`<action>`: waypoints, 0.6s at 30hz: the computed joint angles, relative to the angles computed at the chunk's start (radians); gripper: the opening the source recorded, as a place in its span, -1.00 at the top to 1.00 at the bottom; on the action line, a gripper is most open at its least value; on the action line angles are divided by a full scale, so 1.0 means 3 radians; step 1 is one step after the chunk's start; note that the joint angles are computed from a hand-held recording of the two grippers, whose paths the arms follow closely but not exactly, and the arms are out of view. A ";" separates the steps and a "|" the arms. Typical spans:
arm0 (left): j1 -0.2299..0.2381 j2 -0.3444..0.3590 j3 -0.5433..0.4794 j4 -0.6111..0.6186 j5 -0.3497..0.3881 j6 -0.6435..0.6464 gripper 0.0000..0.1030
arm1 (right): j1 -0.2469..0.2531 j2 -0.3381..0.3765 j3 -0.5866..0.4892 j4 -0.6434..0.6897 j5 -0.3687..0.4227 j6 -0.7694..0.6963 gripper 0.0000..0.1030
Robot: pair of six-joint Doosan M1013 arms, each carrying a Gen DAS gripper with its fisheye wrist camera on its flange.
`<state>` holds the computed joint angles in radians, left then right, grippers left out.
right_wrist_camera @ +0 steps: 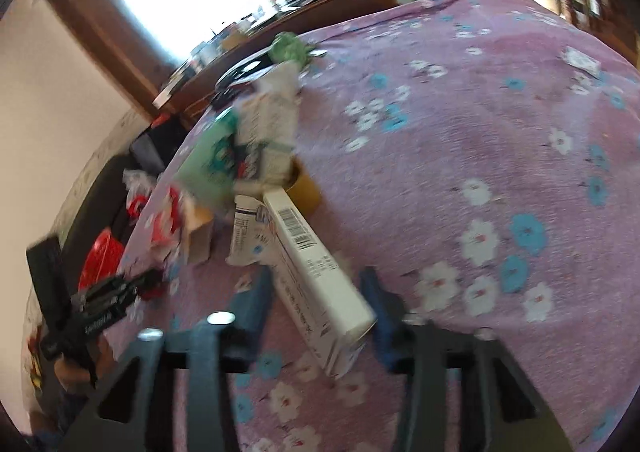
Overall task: Collect trash
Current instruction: 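Grasp the pink plastic bag with the left tool while the right tool grasps the long white box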
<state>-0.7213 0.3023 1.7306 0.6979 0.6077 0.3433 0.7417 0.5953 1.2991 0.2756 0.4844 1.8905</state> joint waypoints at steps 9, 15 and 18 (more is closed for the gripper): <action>-0.0035 -0.0032 0.0049 0.0217 -0.0039 -0.0180 0.16 | 0.0302 0.0055 -0.0115 -0.1444 0.0180 0.0966 0.69; -0.0056 -0.0079 0.0120 0.0513 -0.0093 -0.0517 0.17 | 0.0359 -0.0016 0.0003 -0.1603 -0.0102 0.1127 0.73; -0.0063 -0.0092 0.0138 0.0611 -0.0091 -0.0644 0.17 | 0.0381 -0.0081 0.0140 -0.1543 -0.0507 0.1079 0.73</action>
